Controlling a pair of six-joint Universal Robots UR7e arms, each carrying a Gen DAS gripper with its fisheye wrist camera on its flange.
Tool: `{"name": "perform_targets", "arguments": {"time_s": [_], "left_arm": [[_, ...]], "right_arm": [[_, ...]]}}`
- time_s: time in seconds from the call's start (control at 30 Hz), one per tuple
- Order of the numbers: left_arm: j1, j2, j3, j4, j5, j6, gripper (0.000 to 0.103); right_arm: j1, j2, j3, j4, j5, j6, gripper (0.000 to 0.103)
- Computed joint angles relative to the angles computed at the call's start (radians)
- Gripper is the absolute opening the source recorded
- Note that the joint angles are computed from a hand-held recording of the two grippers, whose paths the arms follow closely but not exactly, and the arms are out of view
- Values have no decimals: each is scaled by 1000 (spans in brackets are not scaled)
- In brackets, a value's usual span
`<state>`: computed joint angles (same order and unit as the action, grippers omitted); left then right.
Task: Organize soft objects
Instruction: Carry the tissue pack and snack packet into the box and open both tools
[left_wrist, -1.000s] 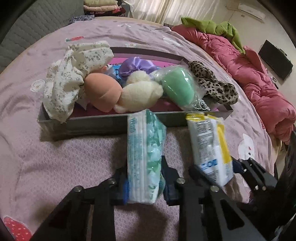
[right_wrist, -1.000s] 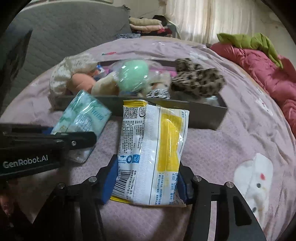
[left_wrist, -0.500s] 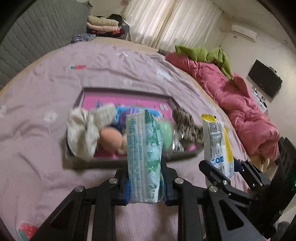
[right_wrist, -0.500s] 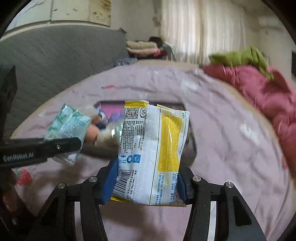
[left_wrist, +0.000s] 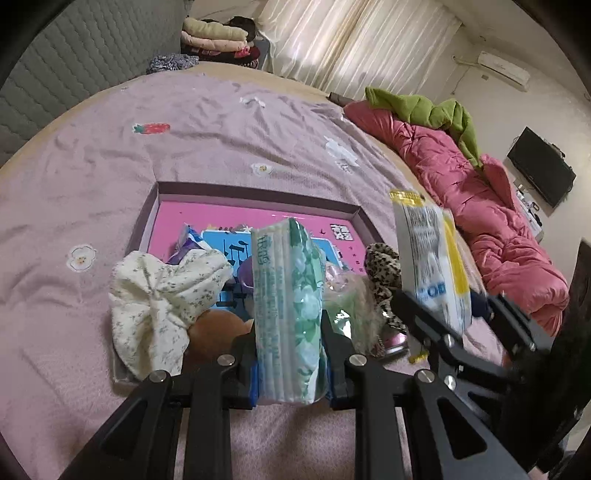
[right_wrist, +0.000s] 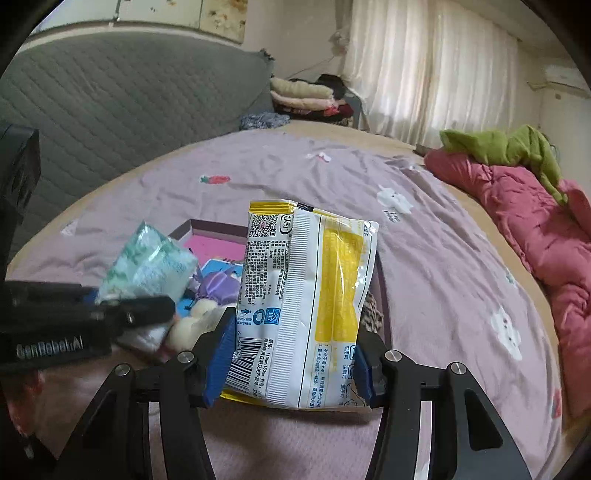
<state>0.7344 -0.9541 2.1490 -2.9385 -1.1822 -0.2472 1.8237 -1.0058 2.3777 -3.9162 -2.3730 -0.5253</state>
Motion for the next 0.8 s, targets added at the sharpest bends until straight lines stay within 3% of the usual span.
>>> {"name": "perform_targets", "arguments": {"time_s": [0.23, 0.57, 0.8], "left_arm": [[19, 41, -27, 4, 11, 0, 25], [24, 62, -36, -5, 16, -4, 26], [7, 64, -38, 21, 59, -17, 32]], "right_arm": [[-65, -21, -39, 178, 18, 81, 57], [-117, -58, -13, 204, 81, 150, 62], [-106, -55, -3, 185, 72, 162, 68]]}}
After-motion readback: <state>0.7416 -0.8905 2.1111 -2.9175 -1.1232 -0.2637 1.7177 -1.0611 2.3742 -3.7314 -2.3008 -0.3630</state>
